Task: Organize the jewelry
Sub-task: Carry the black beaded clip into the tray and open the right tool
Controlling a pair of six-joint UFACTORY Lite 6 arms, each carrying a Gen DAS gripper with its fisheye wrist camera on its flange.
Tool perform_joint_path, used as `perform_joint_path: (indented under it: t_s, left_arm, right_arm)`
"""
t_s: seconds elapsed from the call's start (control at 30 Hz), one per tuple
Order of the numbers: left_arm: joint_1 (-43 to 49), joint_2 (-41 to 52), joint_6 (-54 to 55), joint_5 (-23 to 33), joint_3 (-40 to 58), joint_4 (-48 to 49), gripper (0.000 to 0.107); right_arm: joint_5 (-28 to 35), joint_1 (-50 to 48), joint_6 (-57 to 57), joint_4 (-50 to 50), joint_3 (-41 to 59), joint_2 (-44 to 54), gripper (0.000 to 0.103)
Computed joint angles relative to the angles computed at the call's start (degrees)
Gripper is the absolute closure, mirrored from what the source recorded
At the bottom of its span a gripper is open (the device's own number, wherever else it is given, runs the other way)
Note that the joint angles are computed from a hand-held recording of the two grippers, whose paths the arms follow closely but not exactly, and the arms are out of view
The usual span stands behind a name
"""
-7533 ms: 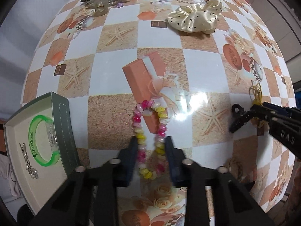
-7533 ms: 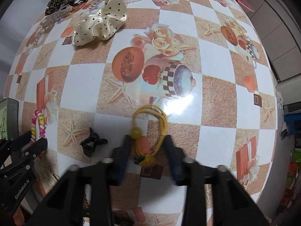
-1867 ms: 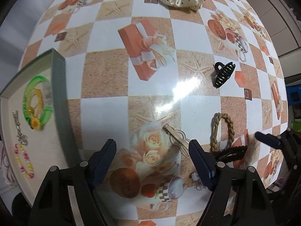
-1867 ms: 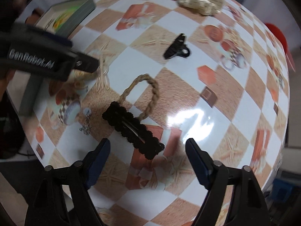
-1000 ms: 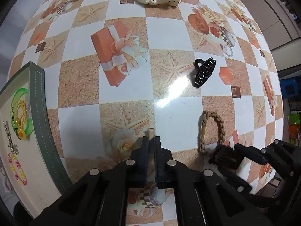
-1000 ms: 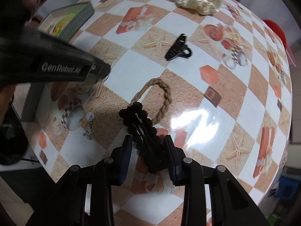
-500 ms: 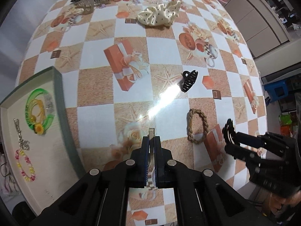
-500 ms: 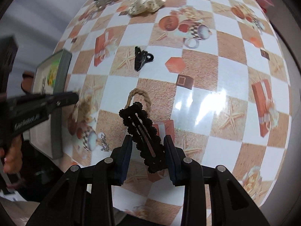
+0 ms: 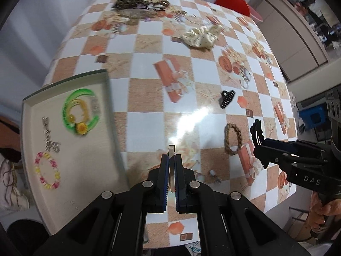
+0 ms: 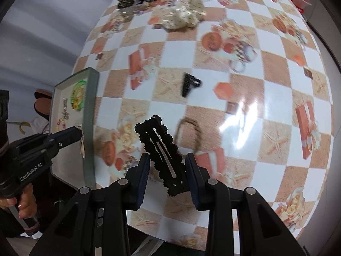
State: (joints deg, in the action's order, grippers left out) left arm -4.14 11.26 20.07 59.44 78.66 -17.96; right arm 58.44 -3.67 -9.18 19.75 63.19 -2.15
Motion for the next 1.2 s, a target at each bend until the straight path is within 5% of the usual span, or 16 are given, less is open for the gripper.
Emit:
perform_joint_path:
  t_s: [0.57, 1.2]
  left_arm:
    - [22.29, -3.67, 11.04, 1.06, -5.81, -1.06, 0.098]
    - [33.75, 2.61, 12.78, -6.5, -10.24, 3.43, 0.098]
  right_arm:
    - [-0.2, 22.61, 10.07, -0.83, 22.33, 17.47, 0.066]
    - [9.42, 35.72, 20.06, 1.19, 64.8, 54.22, 0.066]
